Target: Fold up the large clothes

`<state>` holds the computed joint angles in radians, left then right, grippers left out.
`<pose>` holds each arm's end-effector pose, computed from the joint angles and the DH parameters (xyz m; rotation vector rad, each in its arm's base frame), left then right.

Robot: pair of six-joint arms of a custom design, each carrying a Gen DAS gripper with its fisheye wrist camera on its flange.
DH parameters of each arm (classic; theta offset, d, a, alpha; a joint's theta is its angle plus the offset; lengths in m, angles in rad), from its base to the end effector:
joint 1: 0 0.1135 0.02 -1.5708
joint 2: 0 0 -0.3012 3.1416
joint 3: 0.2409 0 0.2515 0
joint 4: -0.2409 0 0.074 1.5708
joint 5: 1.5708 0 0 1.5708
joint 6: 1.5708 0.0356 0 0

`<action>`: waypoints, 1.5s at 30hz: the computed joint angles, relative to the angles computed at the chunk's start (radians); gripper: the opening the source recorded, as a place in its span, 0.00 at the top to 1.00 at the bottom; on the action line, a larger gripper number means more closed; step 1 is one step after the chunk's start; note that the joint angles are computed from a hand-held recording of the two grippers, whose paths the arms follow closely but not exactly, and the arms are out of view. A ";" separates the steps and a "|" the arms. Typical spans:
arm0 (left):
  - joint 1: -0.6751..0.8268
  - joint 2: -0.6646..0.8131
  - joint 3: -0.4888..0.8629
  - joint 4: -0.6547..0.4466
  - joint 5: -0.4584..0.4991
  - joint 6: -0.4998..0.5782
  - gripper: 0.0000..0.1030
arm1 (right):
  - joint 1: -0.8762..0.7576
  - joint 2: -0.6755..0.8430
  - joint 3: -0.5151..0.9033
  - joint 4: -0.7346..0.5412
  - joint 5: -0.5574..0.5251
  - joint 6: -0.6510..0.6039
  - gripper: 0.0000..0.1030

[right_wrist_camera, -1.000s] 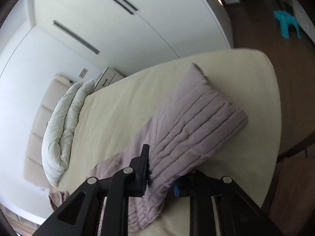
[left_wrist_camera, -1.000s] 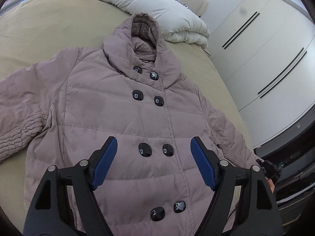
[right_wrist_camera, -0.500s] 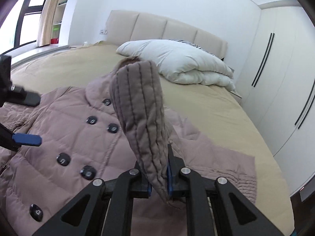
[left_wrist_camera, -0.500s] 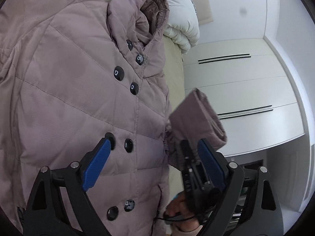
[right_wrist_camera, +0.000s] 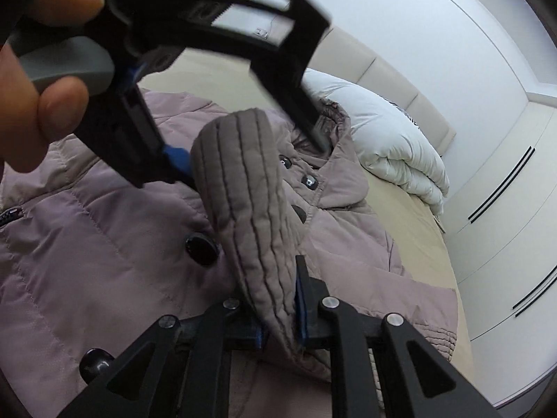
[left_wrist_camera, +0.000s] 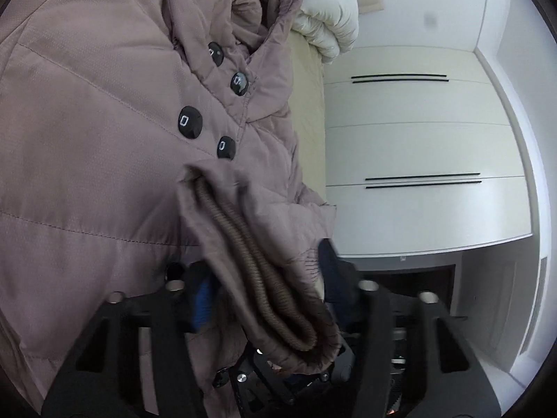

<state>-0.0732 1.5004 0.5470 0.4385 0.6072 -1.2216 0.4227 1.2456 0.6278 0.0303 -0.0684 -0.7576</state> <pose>0.2767 -0.0407 0.1987 -0.8850 2.1318 -1.3661 0.2259 0.1043 0.2456 -1.2342 1.7717 -0.1199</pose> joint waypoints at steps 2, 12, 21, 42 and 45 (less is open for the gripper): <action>0.003 0.020 0.018 -0.021 0.012 0.023 0.80 | 0.005 -0.020 -0.004 -0.026 -0.016 0.016 0.59; 0.303 -0.076 0.096 -0.309 -0.031 0.277 0.84 | -0.592 0.141 0.405 -0.690 -0.715 0.318 0.23; 0.492 -0.058 0.035 -0.320 0.022 0.353 0.84 | -0.648 0.605 0.680 -0.942 -1.150 0.641 0.22; 0.417 -0.033 -0.004 -0.333 -0.046 0.397 0.83 | -0.728 0.706 0.782 -0.630 -1.125 1.038 0.25; 0.404 -0.012 0.002 -0.315 -0.059 0.397 0.83 | -0.743 0.578 0.758 -0.652 -1.141 0.964 0.14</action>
<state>0.3308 1.4884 0.5488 0.1238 0.5487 -0.8244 -0.3205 1.8236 1.3855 -0.6214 -1.2095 0.2066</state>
